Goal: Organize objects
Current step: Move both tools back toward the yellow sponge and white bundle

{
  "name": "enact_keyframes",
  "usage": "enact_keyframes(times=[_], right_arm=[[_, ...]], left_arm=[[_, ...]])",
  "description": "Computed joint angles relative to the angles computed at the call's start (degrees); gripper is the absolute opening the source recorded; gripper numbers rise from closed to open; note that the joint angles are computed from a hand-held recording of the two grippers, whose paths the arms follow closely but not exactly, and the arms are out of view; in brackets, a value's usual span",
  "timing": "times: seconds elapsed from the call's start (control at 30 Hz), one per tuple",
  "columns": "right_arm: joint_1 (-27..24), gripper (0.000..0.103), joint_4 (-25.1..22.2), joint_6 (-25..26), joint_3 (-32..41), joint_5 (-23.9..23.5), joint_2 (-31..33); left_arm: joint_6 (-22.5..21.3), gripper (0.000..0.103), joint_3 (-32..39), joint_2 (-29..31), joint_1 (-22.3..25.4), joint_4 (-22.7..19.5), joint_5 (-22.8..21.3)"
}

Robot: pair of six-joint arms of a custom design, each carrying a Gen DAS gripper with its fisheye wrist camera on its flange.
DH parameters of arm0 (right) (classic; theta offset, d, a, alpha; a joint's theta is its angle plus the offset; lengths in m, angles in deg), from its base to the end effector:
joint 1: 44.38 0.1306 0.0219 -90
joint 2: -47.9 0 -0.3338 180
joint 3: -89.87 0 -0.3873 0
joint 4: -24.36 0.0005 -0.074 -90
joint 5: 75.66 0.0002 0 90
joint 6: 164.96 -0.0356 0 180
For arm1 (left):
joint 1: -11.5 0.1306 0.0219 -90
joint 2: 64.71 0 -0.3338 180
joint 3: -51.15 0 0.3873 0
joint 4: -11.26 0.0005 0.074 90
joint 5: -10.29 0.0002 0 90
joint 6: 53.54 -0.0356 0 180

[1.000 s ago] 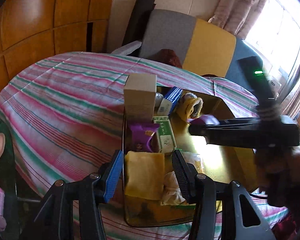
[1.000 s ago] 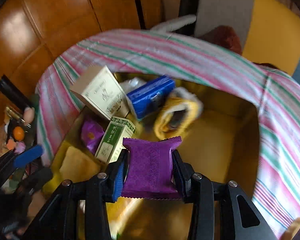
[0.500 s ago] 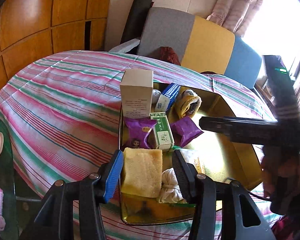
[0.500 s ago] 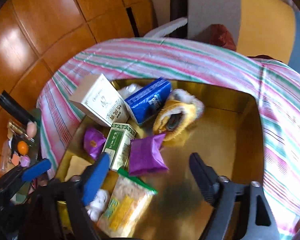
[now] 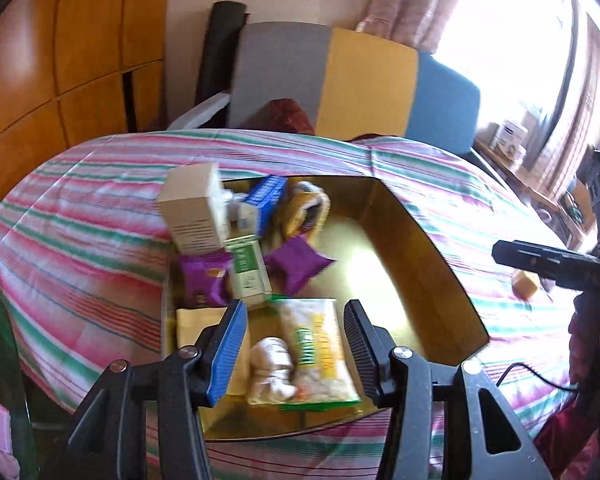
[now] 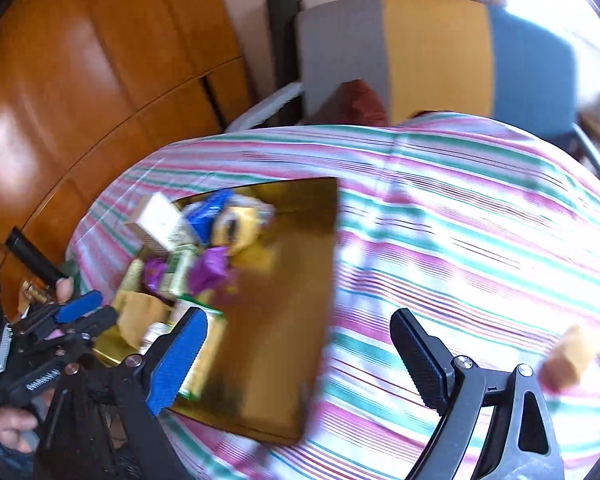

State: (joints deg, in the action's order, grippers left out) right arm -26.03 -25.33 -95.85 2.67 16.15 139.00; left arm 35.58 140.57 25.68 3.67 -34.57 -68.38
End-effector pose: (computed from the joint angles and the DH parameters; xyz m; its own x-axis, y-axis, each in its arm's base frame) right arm 0.4643 0.1523 0.3943 -0.7639 0.1221 -0.6336 -0.0238 0.9759 0.2167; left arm 0.4803 -0.0736 0.3783 -0.7180 0.1139 -0.6867 0.2779 0.9514 -0.1327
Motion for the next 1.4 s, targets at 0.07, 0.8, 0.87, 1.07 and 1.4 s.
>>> enact_keyframes(times=[0.07, 0.8, 0.87, 1.07, 1.4], right_arm=[[-1.76, 0.093, -0.18, -0.56, -2.48, 1.1, -2.4], [-30.47, 0.094, 4.55, -15.12, -20.11, 12.19, -20.32], [-31.44, 0.094, 5.24, -17.17, -20.8, 12.52, -21.35], [-33.11, 0.096, 4.95, -21.48, -21.46, 10.34, -21.49], [-35.78, 0.096, 4.88, -26.0, -23.49, 5.8, -22.74]], left_arm=[[-0.6, 0.051, 0.0, -0.16, -1.2, -0.25, -0.23], [-5.49, 0.051, 9.37, 6.3, -15.15, -6.49, -1.98], [-4.87, 0.051, 11.19, 8.09, -16.43, -8.26, -1.27], [-6.1, 0.051, 15.8, 12.51, -20.32, -9.76, 0.09], [-9.02, 0.051, 29.97, 25.29, -26.41, -15.34, 3.07]])
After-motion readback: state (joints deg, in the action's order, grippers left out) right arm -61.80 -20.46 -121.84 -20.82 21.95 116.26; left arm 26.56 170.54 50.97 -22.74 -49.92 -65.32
